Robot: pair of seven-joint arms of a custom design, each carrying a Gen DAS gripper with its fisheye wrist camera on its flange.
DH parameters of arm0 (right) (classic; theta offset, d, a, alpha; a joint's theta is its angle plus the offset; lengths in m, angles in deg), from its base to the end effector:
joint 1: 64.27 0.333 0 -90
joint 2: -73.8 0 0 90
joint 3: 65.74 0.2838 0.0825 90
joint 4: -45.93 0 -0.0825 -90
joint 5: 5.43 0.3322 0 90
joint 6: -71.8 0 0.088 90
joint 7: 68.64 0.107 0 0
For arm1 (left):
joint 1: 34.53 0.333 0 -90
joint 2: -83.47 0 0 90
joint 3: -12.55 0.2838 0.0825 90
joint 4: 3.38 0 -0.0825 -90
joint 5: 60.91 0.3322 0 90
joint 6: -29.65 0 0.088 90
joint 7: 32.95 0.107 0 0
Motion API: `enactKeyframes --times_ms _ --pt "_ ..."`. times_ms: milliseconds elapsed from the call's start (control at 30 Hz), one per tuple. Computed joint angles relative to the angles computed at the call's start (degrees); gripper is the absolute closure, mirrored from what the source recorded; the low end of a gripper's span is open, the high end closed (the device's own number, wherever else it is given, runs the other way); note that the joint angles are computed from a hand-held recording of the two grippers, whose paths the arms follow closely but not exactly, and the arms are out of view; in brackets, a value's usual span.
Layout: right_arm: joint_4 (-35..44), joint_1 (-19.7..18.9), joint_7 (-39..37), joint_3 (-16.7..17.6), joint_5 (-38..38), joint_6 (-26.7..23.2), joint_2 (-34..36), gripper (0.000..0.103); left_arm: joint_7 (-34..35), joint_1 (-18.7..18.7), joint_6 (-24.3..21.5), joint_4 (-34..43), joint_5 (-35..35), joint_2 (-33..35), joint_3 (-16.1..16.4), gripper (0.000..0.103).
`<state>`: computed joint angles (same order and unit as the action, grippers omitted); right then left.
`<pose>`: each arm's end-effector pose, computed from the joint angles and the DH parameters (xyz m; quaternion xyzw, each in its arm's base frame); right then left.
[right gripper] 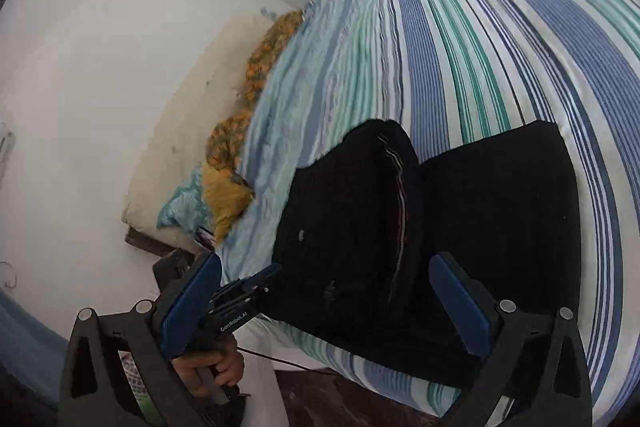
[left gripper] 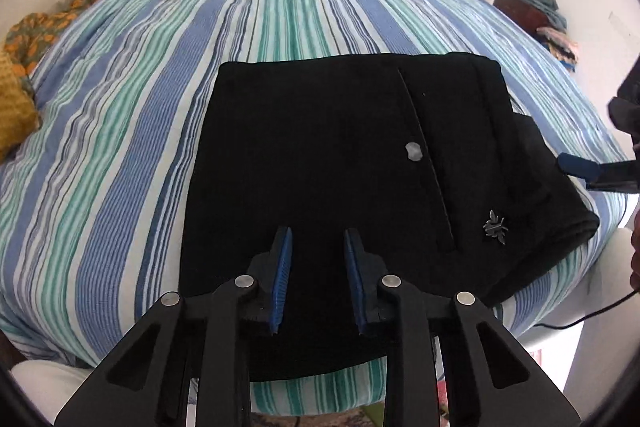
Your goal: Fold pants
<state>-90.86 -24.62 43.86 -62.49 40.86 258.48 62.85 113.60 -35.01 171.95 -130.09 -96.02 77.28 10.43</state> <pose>0.3873 0.2632 0.5000 -0.4476 0.7467 0.0506 0.4895 0.5001 -0.0207 0.4590 -0.4412 0.8500 -0.2692 0.1022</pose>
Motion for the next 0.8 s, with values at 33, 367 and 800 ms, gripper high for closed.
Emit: enactKeyframes --times_ms 33,367,800 --pt "1.7 -3.0 -1.0 1.5 -0.2 -4.2 0.8 0.003 -0.3 0.0 -0.6 0.3 -0.5 -0.1 0.1 0.078" --pt "18.6 -2.5 -15.1 -3.1 8.4 -28.9 13.9 0.03 -1.0 2.1 -3.7 4.0 -2.5 2.5 -0.3 0.077" --pt "16.4 -7.8 -14.5 5.9 8.4 -13.3 4.7 0.078 -3.4 8.1 -18.7 17.7 -9.9 1.7 3.0 0.049"
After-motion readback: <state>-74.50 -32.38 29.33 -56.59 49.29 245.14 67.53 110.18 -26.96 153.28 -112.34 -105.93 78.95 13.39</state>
